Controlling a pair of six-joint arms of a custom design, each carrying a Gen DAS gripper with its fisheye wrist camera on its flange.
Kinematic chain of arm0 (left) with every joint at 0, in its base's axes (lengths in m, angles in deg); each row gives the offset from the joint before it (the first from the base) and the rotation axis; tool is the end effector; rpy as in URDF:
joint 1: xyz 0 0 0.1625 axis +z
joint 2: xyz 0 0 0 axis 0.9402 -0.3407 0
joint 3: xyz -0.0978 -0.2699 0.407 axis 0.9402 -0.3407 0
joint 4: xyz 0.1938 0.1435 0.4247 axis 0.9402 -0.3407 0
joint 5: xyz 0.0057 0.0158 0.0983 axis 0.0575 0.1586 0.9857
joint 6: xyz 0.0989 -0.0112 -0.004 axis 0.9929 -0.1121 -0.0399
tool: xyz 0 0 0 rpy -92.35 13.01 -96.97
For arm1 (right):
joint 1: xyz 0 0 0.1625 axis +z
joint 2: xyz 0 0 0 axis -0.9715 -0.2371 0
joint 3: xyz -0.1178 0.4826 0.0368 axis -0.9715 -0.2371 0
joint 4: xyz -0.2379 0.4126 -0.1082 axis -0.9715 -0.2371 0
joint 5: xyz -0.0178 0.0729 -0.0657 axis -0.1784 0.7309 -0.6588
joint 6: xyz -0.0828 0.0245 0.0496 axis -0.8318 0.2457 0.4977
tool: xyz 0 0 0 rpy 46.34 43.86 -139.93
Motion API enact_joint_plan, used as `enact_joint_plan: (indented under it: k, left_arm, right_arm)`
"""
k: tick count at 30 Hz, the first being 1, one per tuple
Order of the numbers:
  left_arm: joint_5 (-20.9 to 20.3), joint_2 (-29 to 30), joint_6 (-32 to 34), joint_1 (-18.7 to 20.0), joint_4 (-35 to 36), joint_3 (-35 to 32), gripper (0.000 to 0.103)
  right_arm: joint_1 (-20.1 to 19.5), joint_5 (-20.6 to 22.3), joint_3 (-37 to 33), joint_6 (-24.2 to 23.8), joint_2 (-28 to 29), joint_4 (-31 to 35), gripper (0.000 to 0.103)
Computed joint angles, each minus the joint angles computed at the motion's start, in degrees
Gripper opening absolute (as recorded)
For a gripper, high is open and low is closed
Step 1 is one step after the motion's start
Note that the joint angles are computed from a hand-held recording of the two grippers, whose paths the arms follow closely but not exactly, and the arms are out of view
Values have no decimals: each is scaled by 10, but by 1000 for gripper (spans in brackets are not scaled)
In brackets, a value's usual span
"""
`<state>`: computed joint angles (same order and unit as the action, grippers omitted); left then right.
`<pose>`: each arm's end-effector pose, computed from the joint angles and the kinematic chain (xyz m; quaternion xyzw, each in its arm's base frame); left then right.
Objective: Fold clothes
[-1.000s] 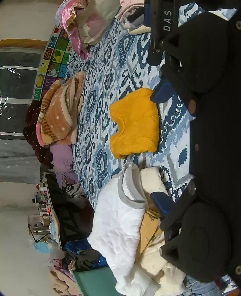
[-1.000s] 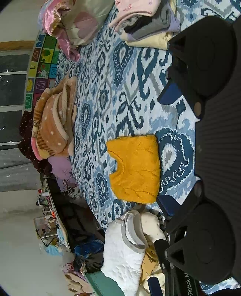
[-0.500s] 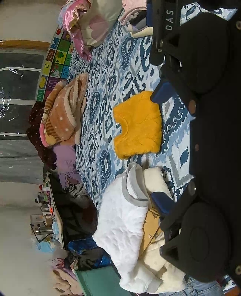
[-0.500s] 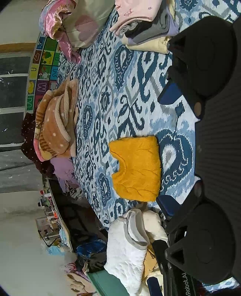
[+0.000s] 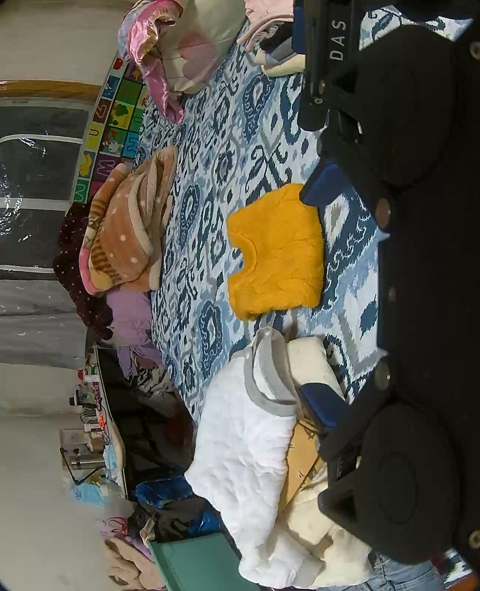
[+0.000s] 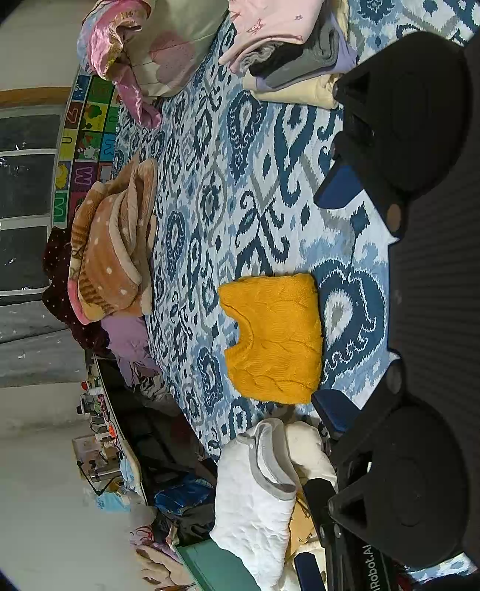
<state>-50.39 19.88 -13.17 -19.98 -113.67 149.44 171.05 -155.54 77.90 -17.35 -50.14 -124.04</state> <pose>-0.3481 -0.7486 0.0940 0.1919 0.8234 -0.4331 0.3124 0.1568 -0.7656 0.2884 0.1654 -0.8567 0.4012 0.2788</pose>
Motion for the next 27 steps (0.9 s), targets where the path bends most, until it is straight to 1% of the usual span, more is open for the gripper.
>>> enact_joint_plan:
  k: [5,8,10,12,15,19,22,23,24,25,27]
  left_arm:
    - [-7,6,1,6,7,-11,103]
    - [-22,15,-4,18,22,-27,103]
    - [-43,21,-13,29,42,-40,103]
    - [-63,32,-10,41,56,-59,103]
    - [-73,59,0,57,70,-100,103]
    - [-101,91,-1,80,79,-150,103]
    - [-114,118,13,95,67,-186,101]
    - [-120,125,17,100,63,-196,98]
    - [-123,133,20,104,59,-206,93]
    - [-128,139,24,108,56,-216,91]
    - [-135,152,30,114,55,-235,82]
  right_arm:
    - [-3,0,-5,2,5,3,103]
    - [-10,5,-15,7,11,18,103]
    - [-17,6,-31,9,24,25,103]
    - [-25,8,-47,11,37,30,103]
    - [-37,17,-72,16,59,36,103]
    - [-55,33,-108,35,84,61,103]
    - [-67,54,-124,41,98,62,103]
    - [-71,65,-128,39,102,57,103]
    - [-74,77,-131,38,106,53,103]
    - [-78,89,-134,36,110,48,103]
    - [-82,105,-144,29,118,42,103]
